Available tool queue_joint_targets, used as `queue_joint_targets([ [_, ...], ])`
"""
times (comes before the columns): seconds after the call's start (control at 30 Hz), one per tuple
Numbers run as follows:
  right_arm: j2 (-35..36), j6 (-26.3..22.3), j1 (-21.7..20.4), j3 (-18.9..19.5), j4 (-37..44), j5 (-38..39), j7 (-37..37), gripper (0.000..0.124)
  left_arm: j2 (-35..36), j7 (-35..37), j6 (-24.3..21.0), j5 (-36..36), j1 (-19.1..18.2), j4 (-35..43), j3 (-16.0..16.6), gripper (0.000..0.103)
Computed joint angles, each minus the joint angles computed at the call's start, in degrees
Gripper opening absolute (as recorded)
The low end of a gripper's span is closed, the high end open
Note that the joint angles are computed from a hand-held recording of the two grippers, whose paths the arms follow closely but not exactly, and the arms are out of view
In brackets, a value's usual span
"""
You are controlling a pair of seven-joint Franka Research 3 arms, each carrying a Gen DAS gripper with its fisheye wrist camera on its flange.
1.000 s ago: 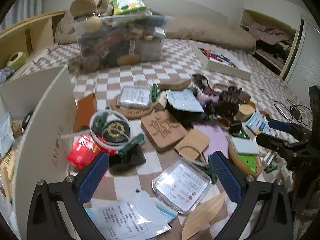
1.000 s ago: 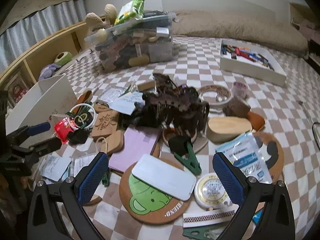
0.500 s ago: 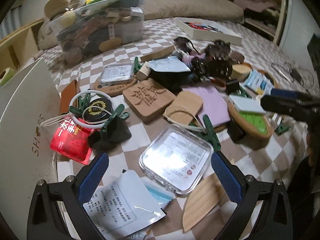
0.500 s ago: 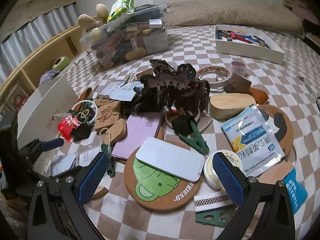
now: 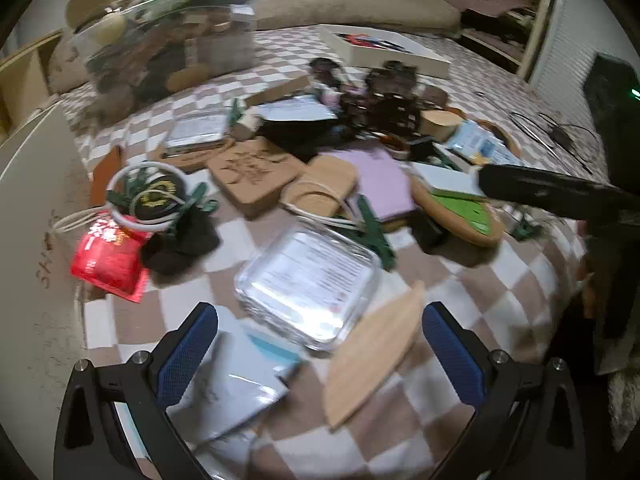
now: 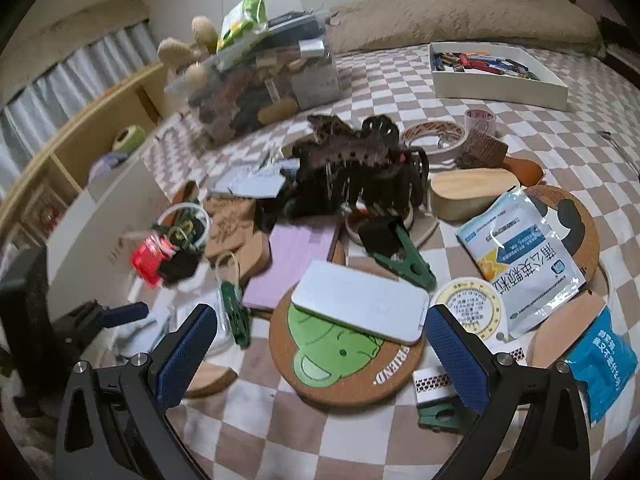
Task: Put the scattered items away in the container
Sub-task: 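Lower left gripper toward the clear plastic container while right gripper lowers toward the white case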
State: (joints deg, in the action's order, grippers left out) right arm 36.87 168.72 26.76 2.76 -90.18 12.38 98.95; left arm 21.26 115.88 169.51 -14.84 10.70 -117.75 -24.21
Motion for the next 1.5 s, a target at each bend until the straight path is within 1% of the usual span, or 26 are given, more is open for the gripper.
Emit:
queue_joint_targets([
  [0.1,0.2,-0.8,0.3,-0.2,0.5,-0.5,-0.2,0.103,-0.3,4.3,-0.7,-2.6,2.8,-0.6,-3.7,0.103],
  [0.13,0.2,-0.7,0.1,0.0,0.4,-0.4,-0.4,0.103,-0.4,5.1,-1.8,-3.6,3.2,-0.6,-4.2,0.103],
  [0.17,0.2,-0.5,0.0,0.2,0.3,-0.3,-0.6,0.103,-0.4,5.4,-3.3,-4.5,3.2,-0.3,-4.1,0.103],
  [0.27,0.1,-0.4,0.1,-0.1,0.1,-0.1,-0.2,0.103,-0.1,6.8,-9.7,-7.8,2.6,1.2,-3.3,0.103],
  [0.33,0.2,-0.6,-0.2,0.2,0.2,0.3,0.0,0.103,-0.4,8.2,-11.5,-9.6,1.7,1.2,-2.5,0.103],
  [0.4,0.2,-0.8,-0.4,0.4,0.3,0.7,0.1,0.103,-0.5,11.9,-14.9,-13.9,2.6,1.9,-3.5,0.103],
  [0.47,0.3,-0.9,-0.5,0.5,0.4,0.8,0.2,0.103,-0.6,14.0,-16.7,-16.6,2.3,2.3,-3.2,0.103],
  [0.6,0.4,-1.2,-0.6,0.6,0.6,0.8,0.0,0.103,-0.6,15.2,-17.5,-17.9,-0.6,2.9,-0.5,0.103],
  [0.73,0.4,-1.5,-0.4,0.2,0.7,0.7,0.5,0.103,-0.1,17.6,-19.8,-21.6,-2.2,4.4,1.2,0.103],
  [0.83,0.5,-1.9,-0.3,0.0,0.8,0.6,1.0,0.103,-0.1,18.8,-20.4,-22.9,-3.6,4.8,2.6,0.103],
  [0.93,0.5,-1.9,-0.6,0.2,0.8,0.9,1.3,0.103,0.0,20.4,-21.1,-24.6,-4.2,5.2,3.0,0.103],
  [1.13,0.8,-2.3,-1.7,1.6,1.3,1.7,0.4,0.103,0.8,24.2,-26.0,-28.7,-4.5,7.3,3.2,0.103],
  [1.3,1.4,-2.6,-4.0,4.5,1.7,4.4,-2.4,0.103,0.0,27.8,-27.8,-31.3,-5.0,7.0,3.9,0.103],
  [1.37,1.7,-3.2,-4.9,5.6,2.1,5.9,-3.4,0.103,-0.6,28.9,-27.2,-33.0,-5.2,6.7,4.3,0.103],
  [1.43,2.1,-4.1,-4.9,5.4,2.7,6.7,-3.5,0.103,-1.7,29.5,-23.2,-34.1,-6.0,5.4,4.9,0.103],
  [1.5,2.6,-5.1,-4.9,5.3,3.5,7.2,-3.4,0.103,-1.9,29.0,-21.0,-34.8,-6.4,4.9,5.4,0.103],
])
